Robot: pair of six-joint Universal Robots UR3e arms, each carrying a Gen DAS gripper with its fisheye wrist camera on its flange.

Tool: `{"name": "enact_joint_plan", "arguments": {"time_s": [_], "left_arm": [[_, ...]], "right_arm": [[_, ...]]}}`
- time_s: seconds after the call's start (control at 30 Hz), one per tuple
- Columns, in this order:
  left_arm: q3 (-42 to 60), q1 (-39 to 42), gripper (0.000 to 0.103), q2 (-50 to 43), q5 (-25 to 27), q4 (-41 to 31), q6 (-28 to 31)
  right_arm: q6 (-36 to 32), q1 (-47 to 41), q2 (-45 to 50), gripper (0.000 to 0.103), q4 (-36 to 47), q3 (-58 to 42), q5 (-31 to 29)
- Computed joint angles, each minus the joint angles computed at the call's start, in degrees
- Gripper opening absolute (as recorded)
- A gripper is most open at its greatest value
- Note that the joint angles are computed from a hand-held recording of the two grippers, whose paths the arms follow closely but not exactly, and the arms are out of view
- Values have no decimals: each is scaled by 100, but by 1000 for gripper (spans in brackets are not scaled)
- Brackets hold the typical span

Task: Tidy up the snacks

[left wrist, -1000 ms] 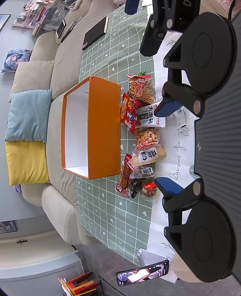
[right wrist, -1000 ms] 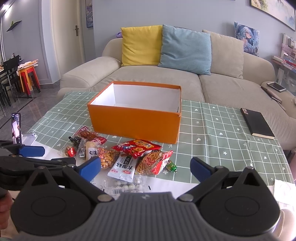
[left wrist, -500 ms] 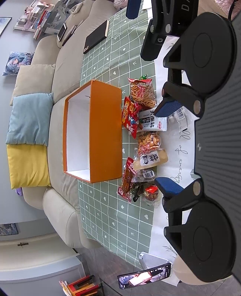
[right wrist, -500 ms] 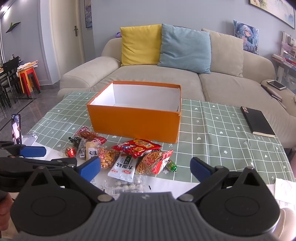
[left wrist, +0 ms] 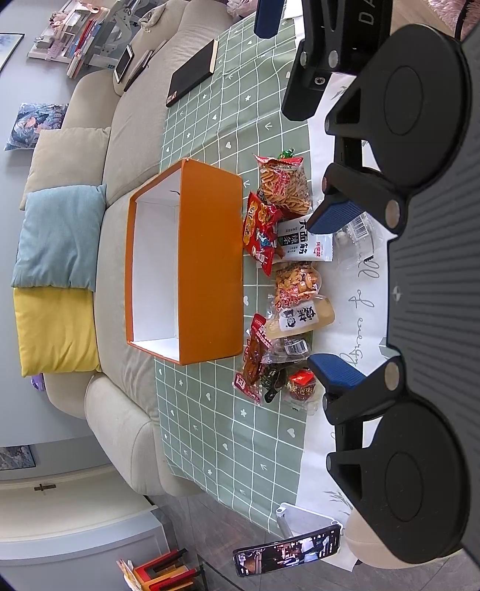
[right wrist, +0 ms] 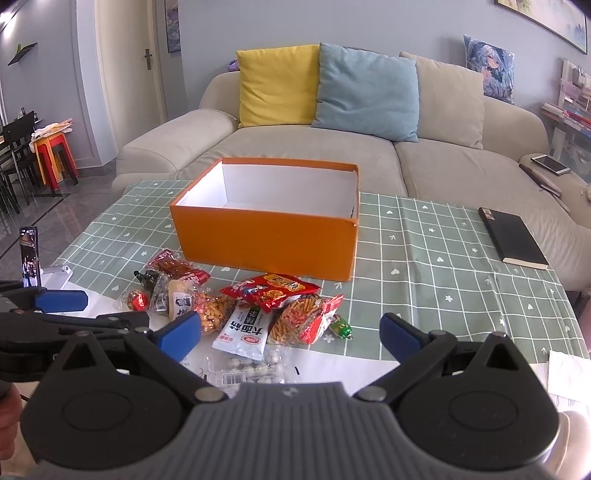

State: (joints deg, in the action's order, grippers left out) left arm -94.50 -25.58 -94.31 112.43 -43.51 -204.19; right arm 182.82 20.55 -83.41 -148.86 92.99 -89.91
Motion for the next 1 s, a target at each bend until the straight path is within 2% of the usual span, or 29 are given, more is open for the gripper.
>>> {"name": "enact_joint_plan", "arguments": {"time_s": [0.57,0.63,0.73,0.83,0.9,1.0], "left_arm": [[-11,0,86,0,-6,21,-2],[-75,38,83,41,-110,114,38],[-352,217,80,208,-552,493,387],[-416,323,72,233,-799,579,590],[-538,512,59,309,-1160,640,796],[-717,847,46,390,-1698,671,1023]], "right_arm": [[49,10,31,99,155,-84,-54],[47,-44,35,99,188,-97,43],[62,-216,47,99,253,-115,276],[59,-339,145,99,451,-226,362],[57,-478,215,99,591,-295,546],[107,-598,346,95,690,-369,704]]}}
